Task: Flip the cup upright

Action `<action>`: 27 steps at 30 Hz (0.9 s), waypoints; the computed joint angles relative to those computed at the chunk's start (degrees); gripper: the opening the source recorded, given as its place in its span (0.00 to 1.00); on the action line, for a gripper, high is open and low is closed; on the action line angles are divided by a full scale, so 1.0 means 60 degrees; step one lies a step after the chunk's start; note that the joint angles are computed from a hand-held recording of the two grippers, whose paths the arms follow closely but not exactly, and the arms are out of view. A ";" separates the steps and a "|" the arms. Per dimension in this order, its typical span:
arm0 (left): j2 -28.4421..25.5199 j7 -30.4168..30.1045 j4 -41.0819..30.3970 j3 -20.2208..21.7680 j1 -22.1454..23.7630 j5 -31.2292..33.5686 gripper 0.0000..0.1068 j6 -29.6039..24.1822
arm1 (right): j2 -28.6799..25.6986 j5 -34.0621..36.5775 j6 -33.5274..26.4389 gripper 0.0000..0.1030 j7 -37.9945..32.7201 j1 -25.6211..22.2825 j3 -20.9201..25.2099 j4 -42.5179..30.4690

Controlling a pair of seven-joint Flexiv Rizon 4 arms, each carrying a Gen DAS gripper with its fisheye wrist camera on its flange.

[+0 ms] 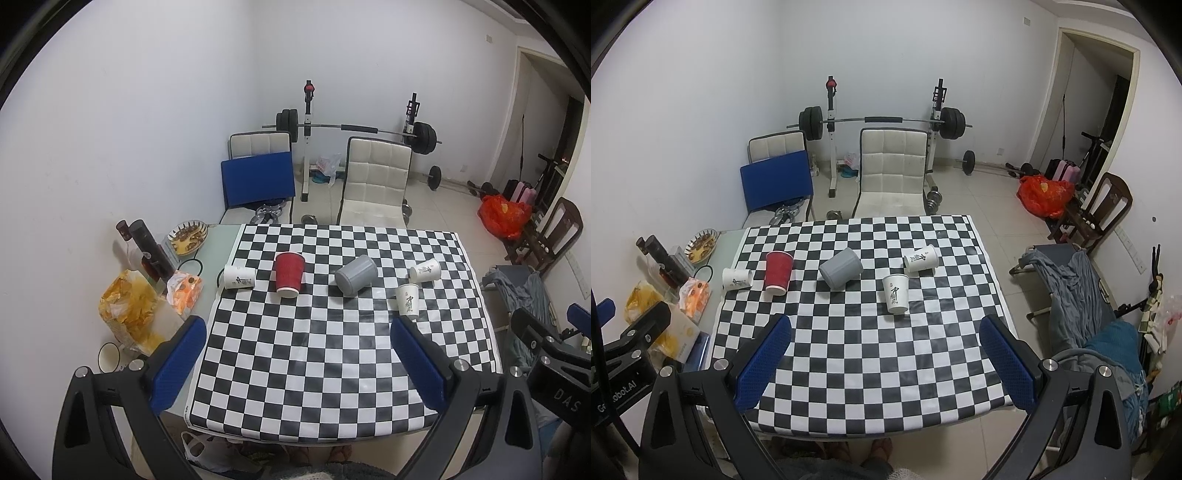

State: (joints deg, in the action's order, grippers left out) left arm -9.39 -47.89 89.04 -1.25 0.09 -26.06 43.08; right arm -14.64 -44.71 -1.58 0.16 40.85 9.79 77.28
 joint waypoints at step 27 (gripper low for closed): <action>-0.1459 0.0341 -0.0874 -0.0194 -0.0314 0.1329 0.96 0.0926 | -0.0499 0.1620 0.0742 1.00 0.0589 -0.0741 -0.0198 0.0232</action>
